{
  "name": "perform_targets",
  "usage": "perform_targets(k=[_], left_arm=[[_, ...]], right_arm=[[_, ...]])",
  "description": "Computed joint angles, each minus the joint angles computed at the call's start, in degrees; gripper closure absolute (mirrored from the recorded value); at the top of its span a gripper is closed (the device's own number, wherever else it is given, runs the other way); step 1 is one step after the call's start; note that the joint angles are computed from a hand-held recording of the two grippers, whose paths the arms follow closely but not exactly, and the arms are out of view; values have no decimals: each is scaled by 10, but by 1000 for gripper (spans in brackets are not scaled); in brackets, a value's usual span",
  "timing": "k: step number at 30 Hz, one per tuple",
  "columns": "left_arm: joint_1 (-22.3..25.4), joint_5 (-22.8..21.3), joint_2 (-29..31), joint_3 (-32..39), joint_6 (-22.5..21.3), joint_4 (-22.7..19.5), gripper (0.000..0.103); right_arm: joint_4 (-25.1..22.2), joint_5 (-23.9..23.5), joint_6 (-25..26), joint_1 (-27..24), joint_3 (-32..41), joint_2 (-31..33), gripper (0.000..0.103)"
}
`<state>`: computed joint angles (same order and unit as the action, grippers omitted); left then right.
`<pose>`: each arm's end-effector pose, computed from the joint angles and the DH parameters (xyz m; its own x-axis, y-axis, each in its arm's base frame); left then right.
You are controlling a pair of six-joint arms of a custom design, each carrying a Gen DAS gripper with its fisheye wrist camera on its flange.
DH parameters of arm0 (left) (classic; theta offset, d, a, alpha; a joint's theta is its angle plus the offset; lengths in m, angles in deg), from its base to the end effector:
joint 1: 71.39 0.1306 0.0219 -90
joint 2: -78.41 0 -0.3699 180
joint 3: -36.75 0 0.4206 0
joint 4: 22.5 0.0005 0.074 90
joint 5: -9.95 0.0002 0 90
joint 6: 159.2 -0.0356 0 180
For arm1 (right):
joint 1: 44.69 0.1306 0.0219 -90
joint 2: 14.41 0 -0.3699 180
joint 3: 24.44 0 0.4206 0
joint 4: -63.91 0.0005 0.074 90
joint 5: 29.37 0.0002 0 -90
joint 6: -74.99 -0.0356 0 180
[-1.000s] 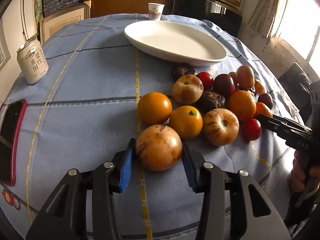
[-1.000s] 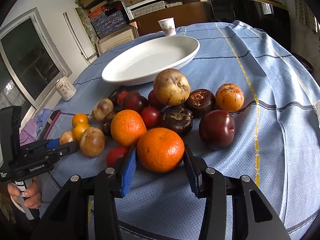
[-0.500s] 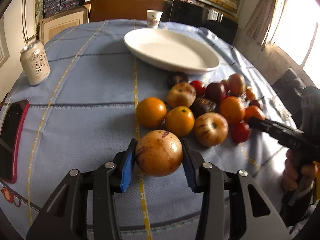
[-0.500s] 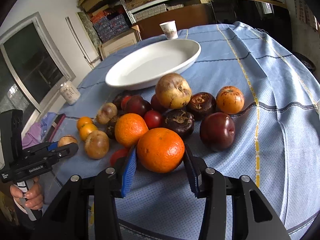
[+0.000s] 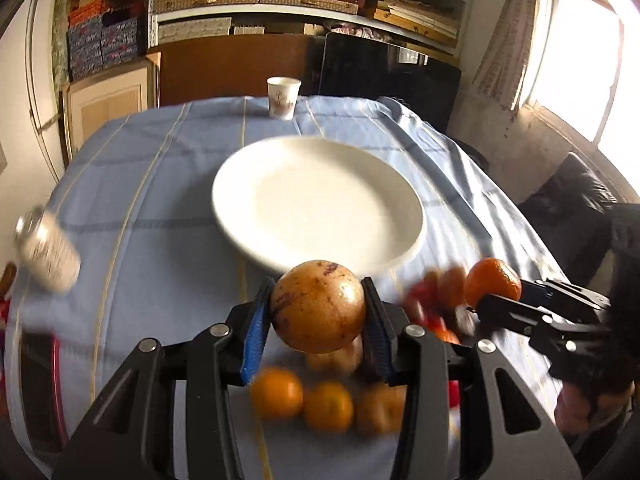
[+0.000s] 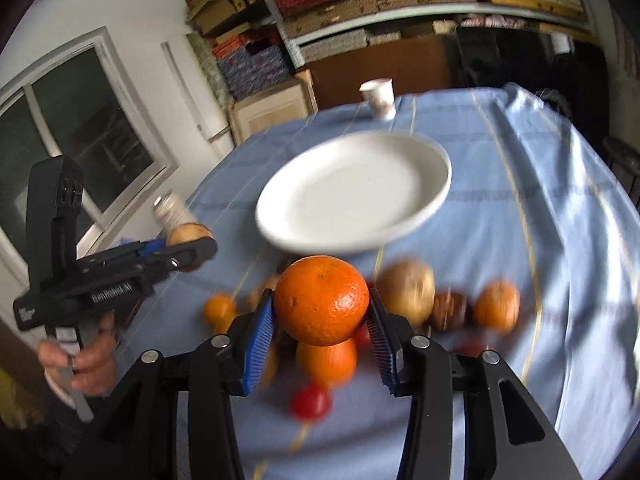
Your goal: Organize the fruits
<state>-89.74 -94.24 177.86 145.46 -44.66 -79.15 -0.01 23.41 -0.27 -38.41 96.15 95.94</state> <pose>0.5446 -0.1720 0.4832 -0.6968 -0.1931 -0.6908 -0.1558 0.9808 -0.1171 0.6188 0.0893 0.4696 -0.6618 -0.2767 -0.6968 -0.6324 0.7052 0.3206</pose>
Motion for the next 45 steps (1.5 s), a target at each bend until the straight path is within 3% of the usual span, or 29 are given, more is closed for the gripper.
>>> perform_targets(k=[6,9,11,14,16,18,22,24,26,28,30,32,36,40,45], left_arm=[[33,16,105,111,0,-27,60],[47,40,130,126,13,-31,60],[51,31,146,137,6,-43,60],[56,36,157,142,14,-53,60],[58,33,156,137,12,-44,59],[58,24,149,129,12,-39,52],[59,-2,98,74,21,19,11],[63,-1,61,35,34,60,8],[66,-7,35,11,44,73,8],[67,-26,10,-13,54,80,7],[66,-42,-10,-36,61,81,7],[62,-56,-34,-66,68,84,7],[52,-51,-69,-118,90,78,5],[41,-16,-87,-149,79,80,5],[18,-52,-104,-178,75,82,5]], right_arm=[[-58,108,-36,45,182,134,57],[-102,135,-37,58,250,186,57],[-141,146,-38,64,300,222,57],[-164,169,-32,75,324,243,57],[-152,175,-38,79,314,239,56],[-160,178,-37,79,323,243,55],[-86,129,-66,62,229,177,41],[3,96,-86,48,128,108,41],[119,77,-112,31,19,36,37],[216,87,-141,15,-69,-17,33],[267,102,-150,1,-121,-47,33],[285,116,-159,-16,-155,-65,33],[295,59,-184,-43,-173,-73,33],[280,40,-123,-33,-180,-79,33],[269,56,-47,-14,-196,-97,33]])
